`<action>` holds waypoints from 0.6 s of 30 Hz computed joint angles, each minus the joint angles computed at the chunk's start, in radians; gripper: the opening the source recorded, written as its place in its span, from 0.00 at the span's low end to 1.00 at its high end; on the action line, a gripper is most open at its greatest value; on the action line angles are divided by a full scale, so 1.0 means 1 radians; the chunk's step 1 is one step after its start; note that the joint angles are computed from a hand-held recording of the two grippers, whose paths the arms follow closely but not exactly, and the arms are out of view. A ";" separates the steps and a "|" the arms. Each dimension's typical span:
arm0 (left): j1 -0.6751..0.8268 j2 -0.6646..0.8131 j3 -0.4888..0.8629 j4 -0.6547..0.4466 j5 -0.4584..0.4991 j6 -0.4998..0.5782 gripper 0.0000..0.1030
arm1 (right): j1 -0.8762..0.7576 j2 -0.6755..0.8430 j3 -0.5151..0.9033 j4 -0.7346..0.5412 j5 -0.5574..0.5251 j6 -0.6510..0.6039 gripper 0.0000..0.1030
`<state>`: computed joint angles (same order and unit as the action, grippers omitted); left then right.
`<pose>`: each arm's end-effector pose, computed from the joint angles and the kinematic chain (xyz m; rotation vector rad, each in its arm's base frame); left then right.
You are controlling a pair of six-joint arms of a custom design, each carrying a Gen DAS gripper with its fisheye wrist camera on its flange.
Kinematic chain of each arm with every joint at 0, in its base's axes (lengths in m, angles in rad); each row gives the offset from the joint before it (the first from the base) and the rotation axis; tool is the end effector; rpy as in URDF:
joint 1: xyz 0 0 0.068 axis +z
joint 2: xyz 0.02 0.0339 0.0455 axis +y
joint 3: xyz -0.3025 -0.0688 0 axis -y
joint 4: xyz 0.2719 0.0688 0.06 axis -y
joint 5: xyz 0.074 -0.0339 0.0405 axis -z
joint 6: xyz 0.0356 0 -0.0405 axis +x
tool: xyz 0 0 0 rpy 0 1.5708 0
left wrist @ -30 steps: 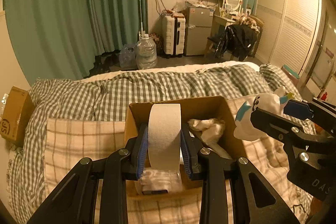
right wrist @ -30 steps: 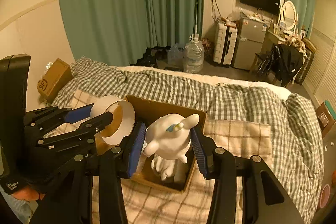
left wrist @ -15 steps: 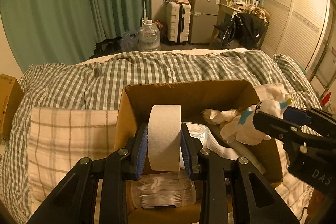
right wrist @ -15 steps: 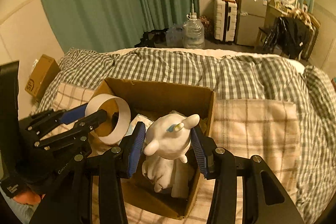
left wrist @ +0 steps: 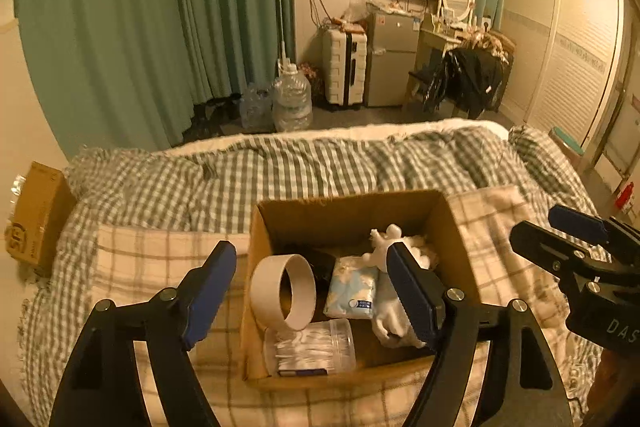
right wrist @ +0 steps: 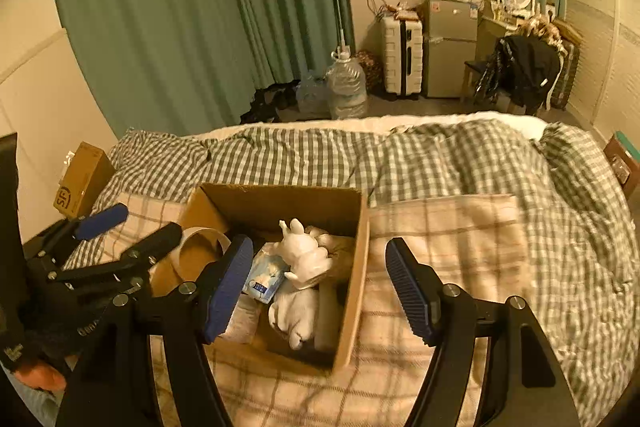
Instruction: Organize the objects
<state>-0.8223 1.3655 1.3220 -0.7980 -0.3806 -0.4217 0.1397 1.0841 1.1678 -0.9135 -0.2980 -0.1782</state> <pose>0.2165 -0.2137 0.3779 0.2962 2.3218 -0.1537 0.2138 0.0406 0.3837 -0.5128 2.3237 0.3388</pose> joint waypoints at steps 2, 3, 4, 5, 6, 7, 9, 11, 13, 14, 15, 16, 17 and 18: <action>-0.020 -0.023 0.026 -0.034 -0.029 -0.012 0.88 | -0.021 -0.036 0.029 -0.047 -0.003 -0.017 0.67; -0.041 -0.048 0.041 -0.054 -0.059 -0.025 0.89 | -0.031 -0.048 0.045 -0.068 -0.007 -0.021 0.67; -0.053 -0.065 0.051 -0.069 -0.074 -0.032 0.90 | -0.043 -0.064 0.069 -0.096 -0.011 -0.028 0.67; -0.066 -0.081 0.066 -0.090 -0.088 -0.040 0.91 | -0.053 -0.079 0.090 -0.121 -0.014 -0.033 0.67; -0.083 -0.097 0.092 -0.119 -0.109 -0.051 0.92 | -0.062 -0.093 0.109 -0.143 -0.016 -0.038 0.67; -0.095 -0.106 0.110 -0.139 -0.123 -0.056 0.95 | -0.074 -0.109 0.138 -0.172 -0.019 -0.046 0.68; -0.137 -0.132 0.149 -0.183 -0.176 -0.077 0.98 | -0.092 -0.131 0.184 -0.214 -0.029 -0.057 0.72; -0.183 -0.157 0.176 -0.219 -0.226 -0.097 1.00 | -0.133 -0.153 0.237 -0.261 -0.062 -0.079 0.76; -0.229 -0.178 0.191 -0.249 -0.272 -0.121 1.00 | -0.174 -0.173 0.274 -0.295 -0.093 -0.101 0.82; -0.251 -0.187 0.197 -0.266 -0.293 -0.137 1.00 | -0.200 -0.190 0.296 -0.316 -0.108 -0.114 0.85; -0.273 -0.196 0.202 -0.286 -0.314 -0.156 1.00 | -0.229 -0.201 0.310 -0.331 -0.126 -0.130 0.88; -0.298 -0.207 0.200 -0.304 -0.337 -0.179 1.00 | -0.268 -0.220 0.319 -0.344 -0.159 -0.146 0.90; -0.313 -0.216 0.196 -0.312 -0.352 -0.194 1.00 | -0.337 -0.240 0.327 -0.360 -0.221 -0.171 0.95; -0.335 -0.229 0.185 -0.320 -0.372 -0.217 1.00 | -0.394 -0.251 0.333 -0.377 -0.272 -0.195 1.00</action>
